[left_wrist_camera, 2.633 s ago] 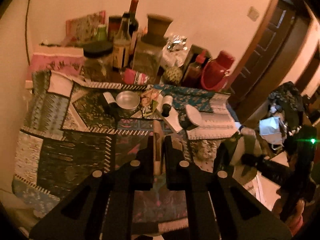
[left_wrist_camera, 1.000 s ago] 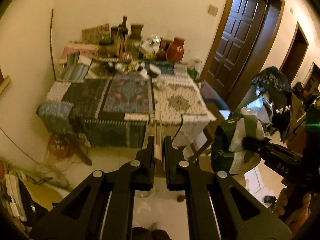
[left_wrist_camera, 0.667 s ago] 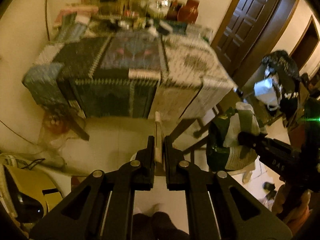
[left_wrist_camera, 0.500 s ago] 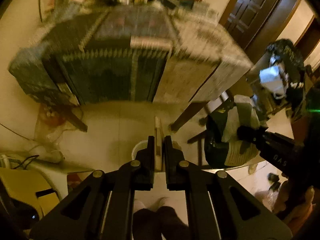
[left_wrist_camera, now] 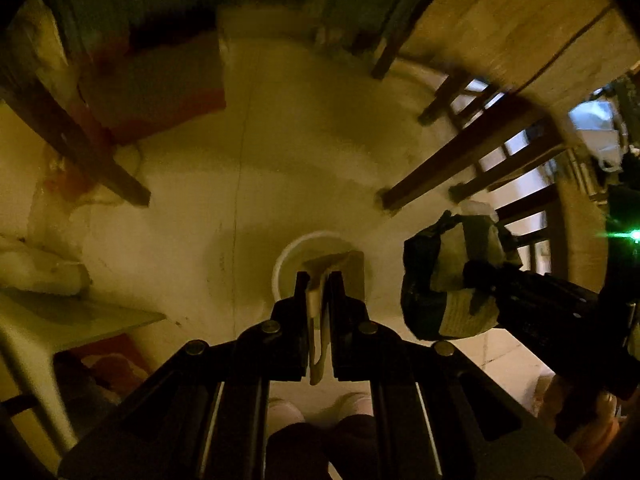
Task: Collect trash
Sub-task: 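Open both tools over the white bin, dropping the bag and strip, then raise both open tools back toward the table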
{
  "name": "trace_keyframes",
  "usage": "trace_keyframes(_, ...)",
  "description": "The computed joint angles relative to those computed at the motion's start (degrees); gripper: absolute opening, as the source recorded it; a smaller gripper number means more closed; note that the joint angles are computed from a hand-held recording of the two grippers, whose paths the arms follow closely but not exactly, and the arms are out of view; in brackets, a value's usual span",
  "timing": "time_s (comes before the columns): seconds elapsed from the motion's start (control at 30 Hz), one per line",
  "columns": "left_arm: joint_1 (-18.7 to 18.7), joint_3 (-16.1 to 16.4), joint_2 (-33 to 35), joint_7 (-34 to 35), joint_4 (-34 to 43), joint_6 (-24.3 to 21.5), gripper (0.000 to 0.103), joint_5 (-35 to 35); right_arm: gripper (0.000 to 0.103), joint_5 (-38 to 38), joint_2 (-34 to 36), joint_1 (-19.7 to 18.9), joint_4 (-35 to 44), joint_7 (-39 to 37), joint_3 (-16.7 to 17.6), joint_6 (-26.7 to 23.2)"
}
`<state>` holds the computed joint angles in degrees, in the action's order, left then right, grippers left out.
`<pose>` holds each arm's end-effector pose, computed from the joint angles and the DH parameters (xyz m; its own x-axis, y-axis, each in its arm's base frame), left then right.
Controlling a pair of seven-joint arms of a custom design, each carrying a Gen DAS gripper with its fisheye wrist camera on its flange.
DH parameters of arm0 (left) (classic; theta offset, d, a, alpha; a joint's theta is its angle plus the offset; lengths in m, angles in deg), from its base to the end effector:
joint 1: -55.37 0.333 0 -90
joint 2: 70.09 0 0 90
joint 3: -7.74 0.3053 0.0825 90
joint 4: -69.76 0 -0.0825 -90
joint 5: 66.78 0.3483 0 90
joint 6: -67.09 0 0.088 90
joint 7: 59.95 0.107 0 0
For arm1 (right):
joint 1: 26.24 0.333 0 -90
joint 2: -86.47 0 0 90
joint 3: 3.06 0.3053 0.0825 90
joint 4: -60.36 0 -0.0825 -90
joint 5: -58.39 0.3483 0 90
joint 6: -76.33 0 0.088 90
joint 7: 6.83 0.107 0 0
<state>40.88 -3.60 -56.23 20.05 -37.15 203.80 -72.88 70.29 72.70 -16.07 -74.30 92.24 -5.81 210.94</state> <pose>0.5505 -0.2589 0.4264 -0.2145 -0.9594 0.1833 -0.9554 0.1671 -0.2434 0.4556 0.0615 0.4582 -0.1315 -0.9664 -0.2208 -0.9661 0.1749 -0.1899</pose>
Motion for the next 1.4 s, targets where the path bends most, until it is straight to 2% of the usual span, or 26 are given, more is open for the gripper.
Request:
trace_keyframes(0.13, -0.1, 0.5, 5.1, -0.1, -1.9, 4.3, 0.007, -0.1, 0.024, -0.4, 6.4, 0.3, -4.3, 1.2, 1.2, 9.0)
trace_keyframes(0.2, -0.8, 1.2, 8.0, -0.8, -1.9, 6.2, 0.007, 1.3, 0.024, 3.7, 9.3, 0.9, -4.6, -1.4, 1.1, 11.6)
trace_keyframes(0.27, -1.0, 1.5, 9.6, -0.8, -1.8, 7.0, 0.007, 1.8, 0.033, 7.8, 12.6, 1.0, -4.7, -4.7, 1.6, 14.2)
trace_keyframes(0.33, -1.4, 2.1, 11.5, -1.1, -1.4, 7.7, 0.007, 2.8, 0.047, 8.8, 14.8, 0.6, -3.9, -5.7, 2.5, 14.5)
trace_keyframes(0.37, -1.6, 2.3, 12.3, -1.1, -1.1, 7.9, 0.007, 3.1, 0.050, 9.5, 15.9, 0.3, -3.5, -6.4, 2.9, 14.5)
trace_keyframes(0.4, -1.6, 2.3, 12.9, -1.0, -0.8, 8.0, 0.007, 3.2, 0.056, 11.1, 17.3, 0.0, -2.9, -7.6, 3.4, 14.1)
trace_keyframes(0.5, -1.5, 2.2, 14.4, -0.5, -0.2, 8.3, 0.007, 2.8, 0.056, 19.1, 19.9, -2.1, -1.0, -13.4, 4.6, 10.9)
trace_keyframes(0.6, -1.7, 2.1, 15.6, -0.6, 1.0, 7.2, 0.007, 2.4, 0.056, 22.5, 20.0, -3.4, -1.1, -16.1, 5.2, 9.3)
trace_keyframes(0.73, -0.6, 0.2, 17.7, 1.2, 3.6, 5.3, 0.010, -1.1, 0.056, 19.6, 17.5, -3.4, -2.2, -14.5, 4.6, 9.2)
trace_keyframes(0.8, -0.8, -0.4, 18.9, 1.7, 5.8, 3.0, 0.027, -2.3, 0.056, 18.5, 16.3, -3.5, -2.4, -14.3, 4.1, 8.6)
trace_keyframes(0.87, -1.3, -0.2, 19.2, 1.4, 7.4, 0.2, 0.033, -2.6, 0.056, 17.1, 14.4, -3.4, -2.7, -13.1, 3.6, 7.5)
trace_keyframes(0.97, -2.2, 0.3, 18.3, 0.5, 8.1, -2.0, 0.033, -2.1, 0.056, 17.1, 13.1, -3.3, -2.8, -13.0, 2.9, 6.6)
trace_keyframes(1.07, -2.5, 0.4, 16.0, -0.3, 8.0, -4.3, 0.033, -1.6, 0.056, 13.9, 10.8, -3.0, -1.7, -10.1, 2.3, 3.9)
trace_keyframes(1.4, -1.9, 0.4, 4.1, -1.9, 10.9, -14.6, 0.033, 1.0, 0.056, 8.2, 3.1, -1.6, 6.5, -3.1, 0.7, -8.5)
